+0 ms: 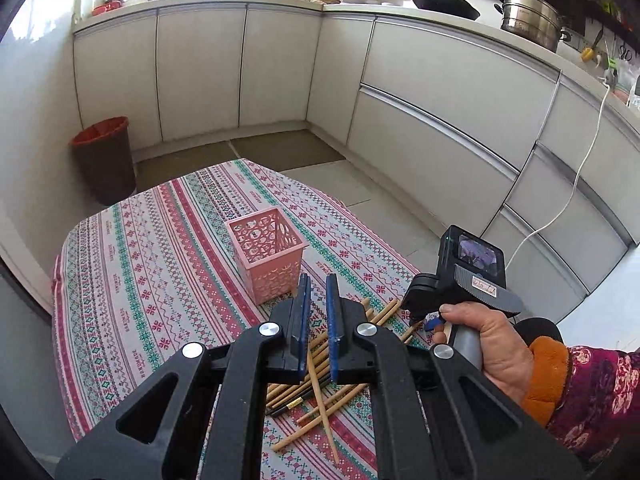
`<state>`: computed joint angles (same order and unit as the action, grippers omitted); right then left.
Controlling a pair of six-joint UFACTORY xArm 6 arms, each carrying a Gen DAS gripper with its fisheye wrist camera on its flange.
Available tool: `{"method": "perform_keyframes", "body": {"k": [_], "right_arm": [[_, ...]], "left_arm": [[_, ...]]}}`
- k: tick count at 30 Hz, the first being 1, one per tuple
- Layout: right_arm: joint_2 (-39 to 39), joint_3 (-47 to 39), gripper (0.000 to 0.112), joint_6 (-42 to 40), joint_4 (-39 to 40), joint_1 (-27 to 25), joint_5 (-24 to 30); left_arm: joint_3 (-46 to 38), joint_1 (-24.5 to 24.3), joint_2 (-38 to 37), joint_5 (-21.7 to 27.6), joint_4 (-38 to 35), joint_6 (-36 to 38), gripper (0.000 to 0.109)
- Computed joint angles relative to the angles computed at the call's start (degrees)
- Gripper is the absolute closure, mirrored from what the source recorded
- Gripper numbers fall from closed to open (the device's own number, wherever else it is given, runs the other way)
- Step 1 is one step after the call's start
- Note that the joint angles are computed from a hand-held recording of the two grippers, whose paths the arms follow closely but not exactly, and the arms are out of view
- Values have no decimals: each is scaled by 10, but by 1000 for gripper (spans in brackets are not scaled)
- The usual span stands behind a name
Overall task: Organize utensils
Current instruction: 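Grasp a wooden chopstick with the right tool while the left tool lifts its chopstick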
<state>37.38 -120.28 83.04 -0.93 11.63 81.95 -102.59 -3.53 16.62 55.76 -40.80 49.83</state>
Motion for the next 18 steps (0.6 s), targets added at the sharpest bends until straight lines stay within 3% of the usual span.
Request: {"method": "perform_keyframes", "body": {"k": [3, 7, 9, 11, 12, 15, 18], "right_arm": [[-15, 21, 98, 13, 1, 0, -18], [-83, 133, 104, 8, 21, -12, -107], [-108, 173, 105, -2, 27, -14, -139], [-133, 212, 105, -9, 37, -16, -170], [-147, 236, 105, -16, 48, -18, -193], [-177, 287, 105, -42, 71, -26, -238], [-207, 343, 105, -64, 97, -38, -288]], "left_arm": [[-8, 11, 7, 11, -9, -3, 102], [-47, 27, 33, 69, -22, -11, 102], [-108, 30, 79, 135, 6, -50, 99], [-206, 25, 155, 225, 61, -111, 86], [-232, 17, 180, 242, 92, -139, 84], [-252, -7, 212, 252, 163, -178, 83], [-244, -24, 221, 243, 188, -199, 80]]}}
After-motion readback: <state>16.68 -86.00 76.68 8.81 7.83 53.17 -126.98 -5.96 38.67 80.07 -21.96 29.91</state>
